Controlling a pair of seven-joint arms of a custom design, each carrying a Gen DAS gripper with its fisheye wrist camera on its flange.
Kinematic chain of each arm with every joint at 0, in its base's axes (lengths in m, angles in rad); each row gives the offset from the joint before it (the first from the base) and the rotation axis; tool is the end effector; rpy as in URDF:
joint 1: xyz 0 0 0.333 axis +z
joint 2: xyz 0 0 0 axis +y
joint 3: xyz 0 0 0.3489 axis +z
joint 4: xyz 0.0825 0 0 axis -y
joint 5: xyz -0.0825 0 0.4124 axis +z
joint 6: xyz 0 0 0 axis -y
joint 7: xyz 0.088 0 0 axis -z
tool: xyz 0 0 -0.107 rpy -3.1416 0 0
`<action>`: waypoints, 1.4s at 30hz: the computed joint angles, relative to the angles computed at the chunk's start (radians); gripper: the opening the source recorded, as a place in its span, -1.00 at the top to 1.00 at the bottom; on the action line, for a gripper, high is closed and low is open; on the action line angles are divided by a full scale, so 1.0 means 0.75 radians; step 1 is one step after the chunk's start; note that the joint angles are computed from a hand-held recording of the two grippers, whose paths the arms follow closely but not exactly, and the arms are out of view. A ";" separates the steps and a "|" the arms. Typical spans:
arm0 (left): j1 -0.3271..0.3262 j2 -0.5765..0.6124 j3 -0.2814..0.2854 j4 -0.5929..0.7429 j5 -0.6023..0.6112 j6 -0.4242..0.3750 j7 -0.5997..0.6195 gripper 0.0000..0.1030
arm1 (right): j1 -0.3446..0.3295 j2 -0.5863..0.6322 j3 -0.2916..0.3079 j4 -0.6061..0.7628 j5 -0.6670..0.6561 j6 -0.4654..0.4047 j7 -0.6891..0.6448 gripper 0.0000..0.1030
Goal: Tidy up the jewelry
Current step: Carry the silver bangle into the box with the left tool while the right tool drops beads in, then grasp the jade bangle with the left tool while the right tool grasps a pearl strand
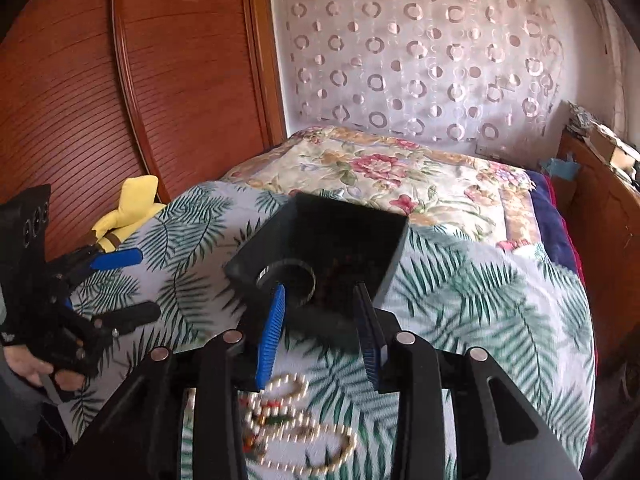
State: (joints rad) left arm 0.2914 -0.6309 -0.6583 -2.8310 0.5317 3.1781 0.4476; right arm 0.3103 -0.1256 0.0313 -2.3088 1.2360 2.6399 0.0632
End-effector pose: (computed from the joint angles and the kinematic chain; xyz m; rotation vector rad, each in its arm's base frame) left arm 0.3516 -0.1848 0.4249 -1.8090 1.5647 -0.8814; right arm 0.5161 0.1581 0.4486 -2.1281 0.7968 -0.2619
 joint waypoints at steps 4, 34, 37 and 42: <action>-0.116 -0.016 0.067 -0.032 0.007 -0.049 0.025 -0.84 | -0.001 -0.069 -0.015 -0.110 0.047 0.017 -0.052 0.16; -0.340 0.320 0.166 0.163 0.157 -0.193 0.049 -0.72 | 0.045 -0.256 -0.056 -0.443 0.185 0.154 -0.228 -0.50; -0.367 0.354 0.193 0.191 0.204 -0.238 0.026 -0.65 | 0.044 -0.258 -0.058 -0.441 0.203 0.151 -0.237 -0.50; -0.426 0.403 0.247 0.238 0.295 -0.318 -0.014 -0.63 | 0.034 -0.257 -0.060 -0.439 0.225 0.133 -0.246 -0.50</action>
State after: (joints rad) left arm -0.0279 -0.3290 -0.4731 -2.6524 0.7531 2.9399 0.4374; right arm 0.3357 -0.3185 -0.0140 -2.6380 1.4046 2.7397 -0.1212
